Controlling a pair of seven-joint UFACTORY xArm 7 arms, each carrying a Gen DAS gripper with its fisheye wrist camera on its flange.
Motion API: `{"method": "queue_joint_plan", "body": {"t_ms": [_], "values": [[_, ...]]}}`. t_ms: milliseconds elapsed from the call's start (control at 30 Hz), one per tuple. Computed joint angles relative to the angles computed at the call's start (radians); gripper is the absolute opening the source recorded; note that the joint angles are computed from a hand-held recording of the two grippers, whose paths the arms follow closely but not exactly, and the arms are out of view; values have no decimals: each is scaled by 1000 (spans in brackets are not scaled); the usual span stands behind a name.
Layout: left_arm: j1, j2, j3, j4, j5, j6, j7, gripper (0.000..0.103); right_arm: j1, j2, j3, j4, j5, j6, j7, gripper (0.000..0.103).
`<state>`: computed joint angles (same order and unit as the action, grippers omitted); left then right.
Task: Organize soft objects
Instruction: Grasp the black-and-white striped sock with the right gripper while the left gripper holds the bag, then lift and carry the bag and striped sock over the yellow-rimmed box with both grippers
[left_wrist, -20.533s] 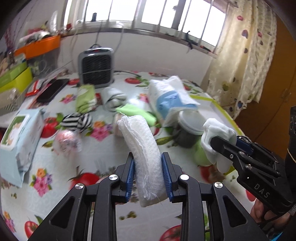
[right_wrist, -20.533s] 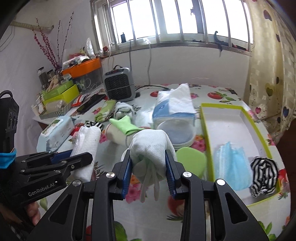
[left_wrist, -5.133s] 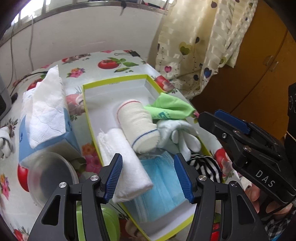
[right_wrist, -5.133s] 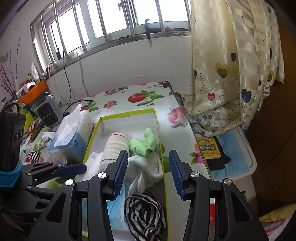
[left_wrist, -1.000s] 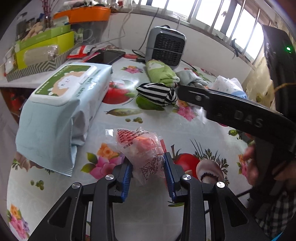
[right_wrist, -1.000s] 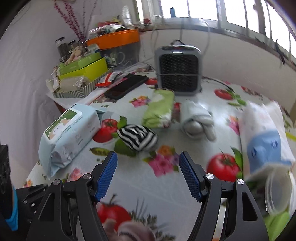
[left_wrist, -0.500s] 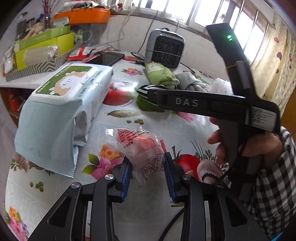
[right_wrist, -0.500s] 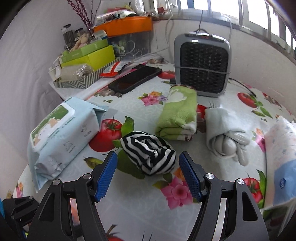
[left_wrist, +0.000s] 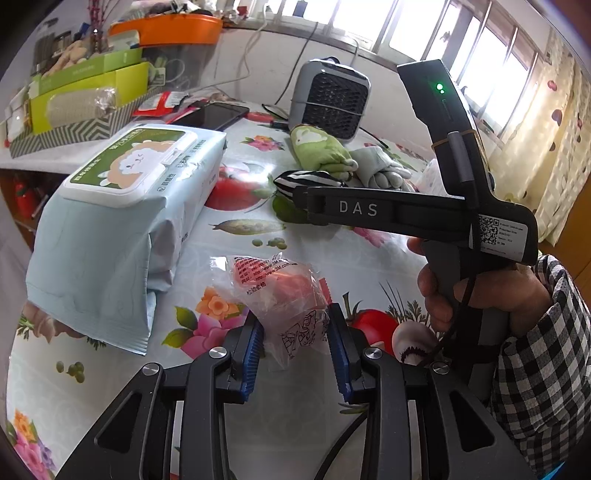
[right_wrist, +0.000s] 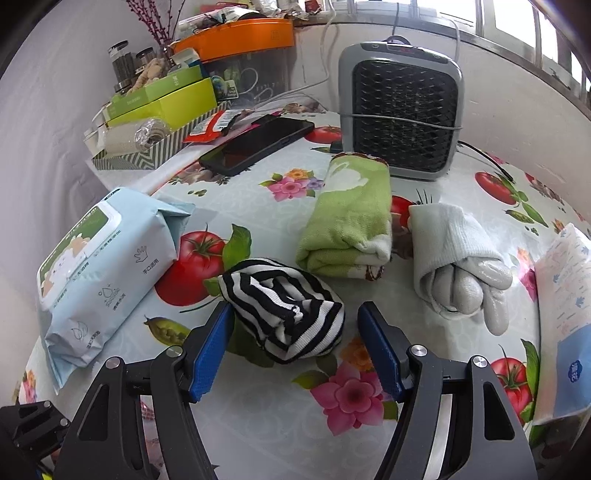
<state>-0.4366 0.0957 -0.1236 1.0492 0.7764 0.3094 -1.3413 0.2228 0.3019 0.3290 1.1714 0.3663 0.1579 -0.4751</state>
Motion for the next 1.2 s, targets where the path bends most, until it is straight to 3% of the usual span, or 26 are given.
{"method": "queue_joint_plan", "body": {"t_ms": [33,100,400,667,800,1200], "values": [[-1,0,0,1,0,2,0,31,2,-2,-2,-3,-3,-3,2,67],[-1,1,0,2,0,4,1,31,3,-5,-4,-8,-6,-11,6,53],[-4,6,0,12,0,22,7,31,-36,-23,34,-33,53,-16,-34,29],[-4,3,-4,12,-14,35,18,31,-61,-72,58,-86,175,-17,-131,26],[-5,2,-6,15,-23,45,22,31,-72,-115,67,-126,287,-18,-221,25],[-26,-5,-21,46,11,112,14,31,12,-226,-27,-217,530,7,-400,25]]}}
